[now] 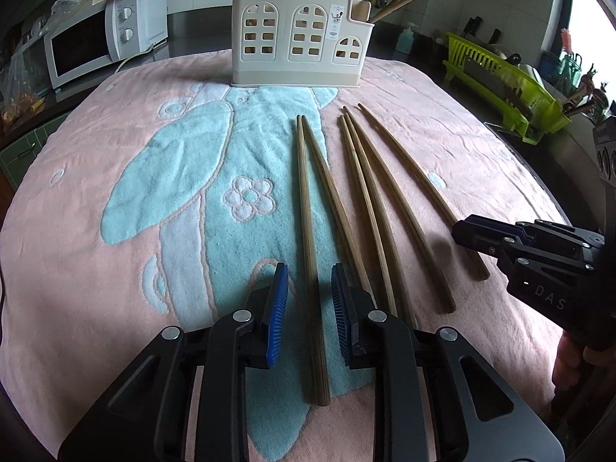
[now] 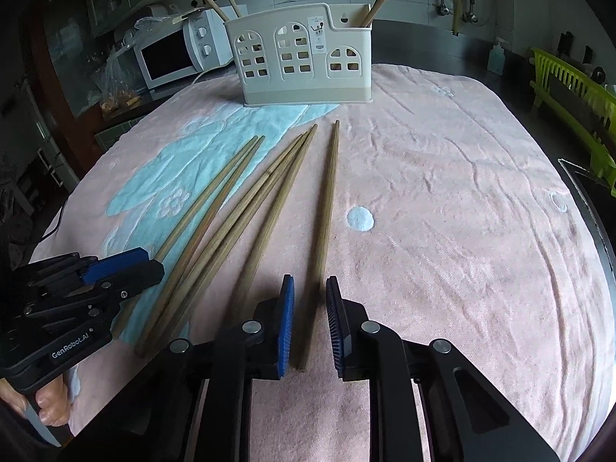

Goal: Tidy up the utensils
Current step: 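Close the left tool on a chopstick while the right tool grasps another chopstick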

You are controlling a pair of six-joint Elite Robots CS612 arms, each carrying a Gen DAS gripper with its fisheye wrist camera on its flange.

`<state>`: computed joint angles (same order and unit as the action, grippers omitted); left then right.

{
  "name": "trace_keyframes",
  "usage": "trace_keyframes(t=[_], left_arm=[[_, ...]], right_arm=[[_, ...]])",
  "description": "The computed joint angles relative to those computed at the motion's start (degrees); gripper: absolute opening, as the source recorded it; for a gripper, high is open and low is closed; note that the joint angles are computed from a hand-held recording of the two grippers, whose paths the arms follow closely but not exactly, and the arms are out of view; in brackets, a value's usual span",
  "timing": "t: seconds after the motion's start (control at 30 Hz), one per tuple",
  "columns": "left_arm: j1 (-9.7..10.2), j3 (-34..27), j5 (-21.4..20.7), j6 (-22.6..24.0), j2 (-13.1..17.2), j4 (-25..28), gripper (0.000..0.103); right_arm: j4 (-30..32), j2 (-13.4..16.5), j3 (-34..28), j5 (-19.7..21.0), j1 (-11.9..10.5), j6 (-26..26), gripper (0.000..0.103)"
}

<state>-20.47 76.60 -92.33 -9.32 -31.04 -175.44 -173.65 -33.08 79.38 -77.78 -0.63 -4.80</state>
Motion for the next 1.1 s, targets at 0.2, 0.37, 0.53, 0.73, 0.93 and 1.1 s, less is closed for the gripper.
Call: trace_keyframes(t=[0.2, 0.37, 0.53, 0.73, 0.93, 1.1], left_arm=[[-0.25, -0.08, 1.62, 0.36, 0.00, 0.34, 0.017], [-0.73, -0.06, 4.09, 0.77, -0.10, 0.81, 0.010], [-0.57, -0.14, 3.00, 0.66, -0.20, 1.08, 0.005], [0.19, 0.09, 0.50, -0.93, -0.59, -0.83, 0.005], [0.85, -0.02, -0.99, -2.42, -1.06, -3.77, 0.005], [1.24, -0.51, -1.66, -3.09, -1.16, -5.80, 0.005]], right_arm=[[-0.32, 0.26, -0.14, -2.87, 0.57, -0.61, 0.008], [-1.28, 0.12, 0.30, -4.14, 0.81, -1.60, 0.007], [-3.11, -0.42, 1.10, -4.33, 0.75, -1.48, 0.007], [-7.26, -1.53, 2.40, -4.00, 0.40, -1.22, 0.007], [-11.21, -2.31, 2.69, -3.07, 0.22, -1.15, 0.007], [-13.72, -2.46, 1.96, -2.54, 0.14, -0.98, 0.007]])
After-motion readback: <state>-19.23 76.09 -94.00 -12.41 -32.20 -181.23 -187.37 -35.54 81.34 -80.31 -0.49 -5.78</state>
